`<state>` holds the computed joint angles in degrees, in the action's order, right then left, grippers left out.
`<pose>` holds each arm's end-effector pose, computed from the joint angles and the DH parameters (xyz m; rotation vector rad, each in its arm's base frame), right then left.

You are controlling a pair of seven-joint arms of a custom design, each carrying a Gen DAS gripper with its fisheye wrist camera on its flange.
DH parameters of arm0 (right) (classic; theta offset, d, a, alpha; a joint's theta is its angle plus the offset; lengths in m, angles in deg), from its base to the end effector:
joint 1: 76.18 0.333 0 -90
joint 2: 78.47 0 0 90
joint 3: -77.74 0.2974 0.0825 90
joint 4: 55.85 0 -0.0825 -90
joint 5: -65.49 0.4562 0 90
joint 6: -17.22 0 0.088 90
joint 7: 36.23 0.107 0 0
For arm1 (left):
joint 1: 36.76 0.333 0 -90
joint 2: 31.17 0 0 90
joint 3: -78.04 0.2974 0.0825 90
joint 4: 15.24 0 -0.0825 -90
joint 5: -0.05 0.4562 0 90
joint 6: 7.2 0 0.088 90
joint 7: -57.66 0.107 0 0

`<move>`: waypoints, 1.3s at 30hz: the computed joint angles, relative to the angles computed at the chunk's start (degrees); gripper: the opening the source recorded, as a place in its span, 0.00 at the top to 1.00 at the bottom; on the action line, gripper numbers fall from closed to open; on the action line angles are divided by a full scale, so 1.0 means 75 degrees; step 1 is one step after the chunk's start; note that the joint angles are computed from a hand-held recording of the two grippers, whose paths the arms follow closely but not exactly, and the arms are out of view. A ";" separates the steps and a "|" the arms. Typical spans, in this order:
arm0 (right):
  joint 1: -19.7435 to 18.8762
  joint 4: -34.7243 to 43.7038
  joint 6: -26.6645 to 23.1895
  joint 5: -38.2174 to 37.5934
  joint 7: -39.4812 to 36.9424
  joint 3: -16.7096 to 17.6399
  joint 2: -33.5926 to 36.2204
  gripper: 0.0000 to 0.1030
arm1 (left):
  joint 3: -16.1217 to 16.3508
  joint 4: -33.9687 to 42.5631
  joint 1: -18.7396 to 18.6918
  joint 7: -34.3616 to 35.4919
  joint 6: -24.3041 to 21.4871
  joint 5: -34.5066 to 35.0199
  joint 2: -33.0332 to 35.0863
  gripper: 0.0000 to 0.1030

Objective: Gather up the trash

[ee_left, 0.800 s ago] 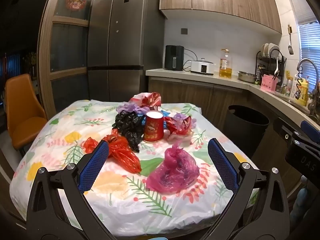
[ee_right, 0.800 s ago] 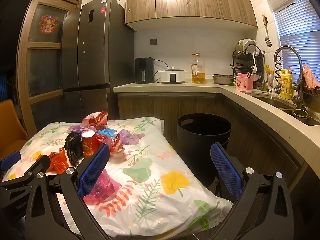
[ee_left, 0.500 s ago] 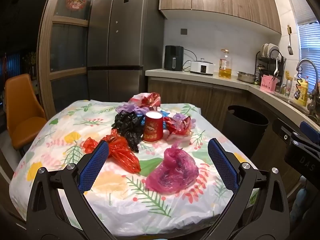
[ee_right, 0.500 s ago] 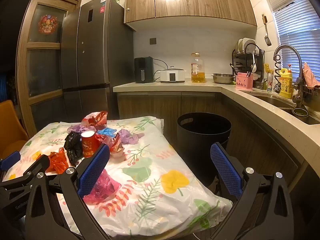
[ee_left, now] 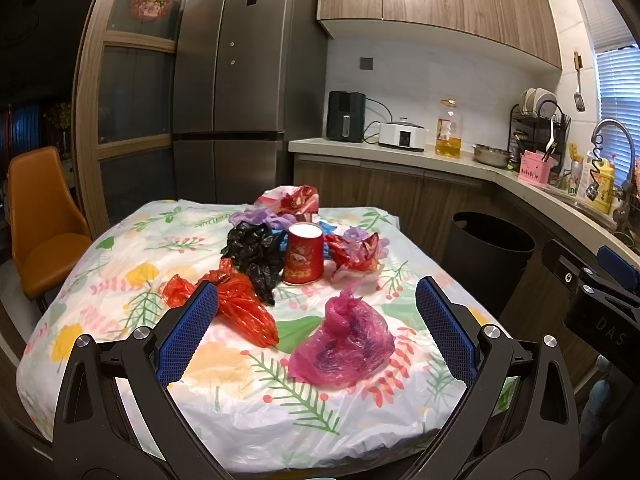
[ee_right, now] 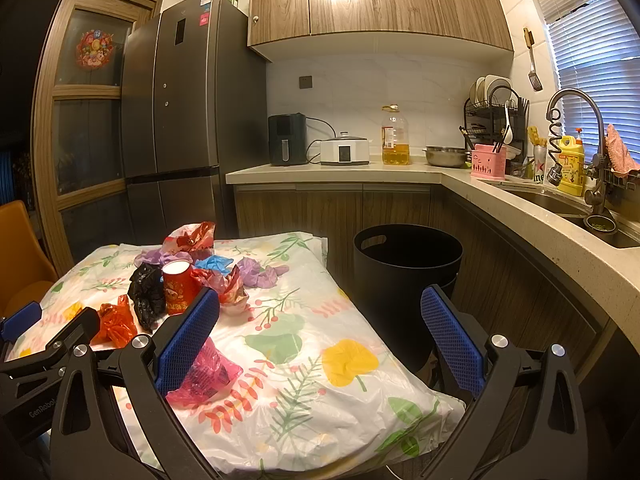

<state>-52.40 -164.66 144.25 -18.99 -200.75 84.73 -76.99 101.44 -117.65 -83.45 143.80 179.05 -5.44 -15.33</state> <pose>0.5941 0.3155 0.4977 -1.0899 1.7882 -1.3043 0.6622 -0.3068 0.5103 -1.2649 1.7622 -1.2568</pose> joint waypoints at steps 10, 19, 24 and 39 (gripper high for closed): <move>0.0001 0.0005 0.0016 0.0010 -0.0004 -0.0004 0.0003 0.05 | 0.0255 -0.0069 -0.0249 -0.0340 -0.0052 0.0332 -0.0100 0.05; 0.0001 0.0008 0.0020 0.0014 -0.0005 -0.0007 0.0005 0.05 | 0.0176 -0.0069 -0.0150 -0.0501 -0.0058 0.0507 -0.0111 0.05; -0.0001 0.0003 0.0028 0.0020 -0.0001 -0.0007 0.0002 0.05 | 0.0121 -0.0067 -0.0088 -0.0567 -0.0061 0.0583 -0.0116 0.05; 0.0007 0.0012 0.0019 0.0016 0.0001 -0.0010 0.0011 0.05 | 0.0144 -0.0070 -0.0123 -0.0551 -0.0041 0.0513 -0.0085 0.05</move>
